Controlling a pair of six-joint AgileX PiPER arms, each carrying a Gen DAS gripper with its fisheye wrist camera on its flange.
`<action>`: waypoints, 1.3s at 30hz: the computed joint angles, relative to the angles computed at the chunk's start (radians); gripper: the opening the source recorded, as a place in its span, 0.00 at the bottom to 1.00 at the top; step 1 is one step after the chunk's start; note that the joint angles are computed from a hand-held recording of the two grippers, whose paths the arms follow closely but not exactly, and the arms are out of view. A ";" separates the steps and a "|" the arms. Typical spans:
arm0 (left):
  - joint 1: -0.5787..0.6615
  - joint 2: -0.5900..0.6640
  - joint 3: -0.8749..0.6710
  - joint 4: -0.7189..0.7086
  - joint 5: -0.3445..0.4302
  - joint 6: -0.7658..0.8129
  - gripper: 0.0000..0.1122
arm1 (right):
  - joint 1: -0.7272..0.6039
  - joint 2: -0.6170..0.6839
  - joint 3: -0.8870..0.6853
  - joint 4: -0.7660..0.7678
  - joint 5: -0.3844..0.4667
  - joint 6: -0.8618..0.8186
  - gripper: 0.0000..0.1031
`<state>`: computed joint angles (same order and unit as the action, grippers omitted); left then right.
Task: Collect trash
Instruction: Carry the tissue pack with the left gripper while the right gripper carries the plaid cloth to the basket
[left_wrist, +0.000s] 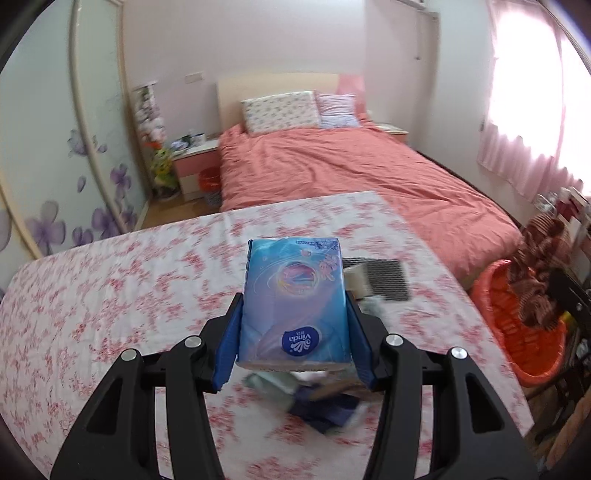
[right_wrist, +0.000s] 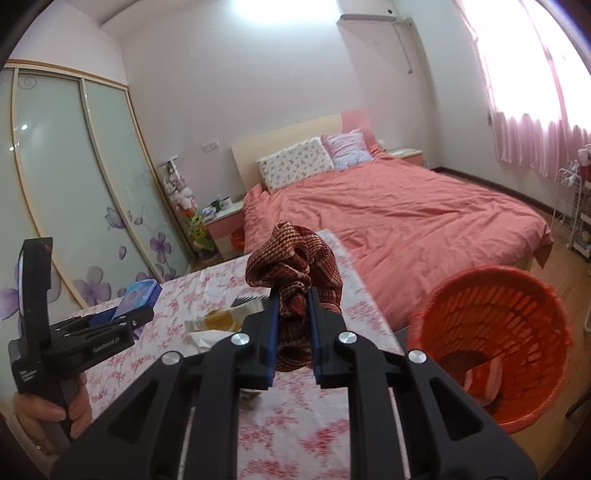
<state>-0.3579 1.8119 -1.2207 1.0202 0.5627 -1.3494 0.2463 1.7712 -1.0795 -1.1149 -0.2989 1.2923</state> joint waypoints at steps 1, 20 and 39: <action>-0.014 0.002 -0.011 -0.012 0.001 0.011 0.47 | -0.011 -0.013 0.012 0.016 -0.003 -0.018 0.15; -0.213 0.199 -0.329 -0.188 -0.030 0.240 0.47 | -0.306 -0.035 0.085 0.022 -0.126 -0.043 0.15; -0.275 0.592 -0.911 -0.628 0.076 0.730 0.47 | -0.487 0.168 -0.085 -0.135 -0.181 0.148 0.15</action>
<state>-0.6329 2.4041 -2.1322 0.3925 0.6389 -0.6194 -0.2405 1.9391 -1.1641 -1.2497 -0.4797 1.4404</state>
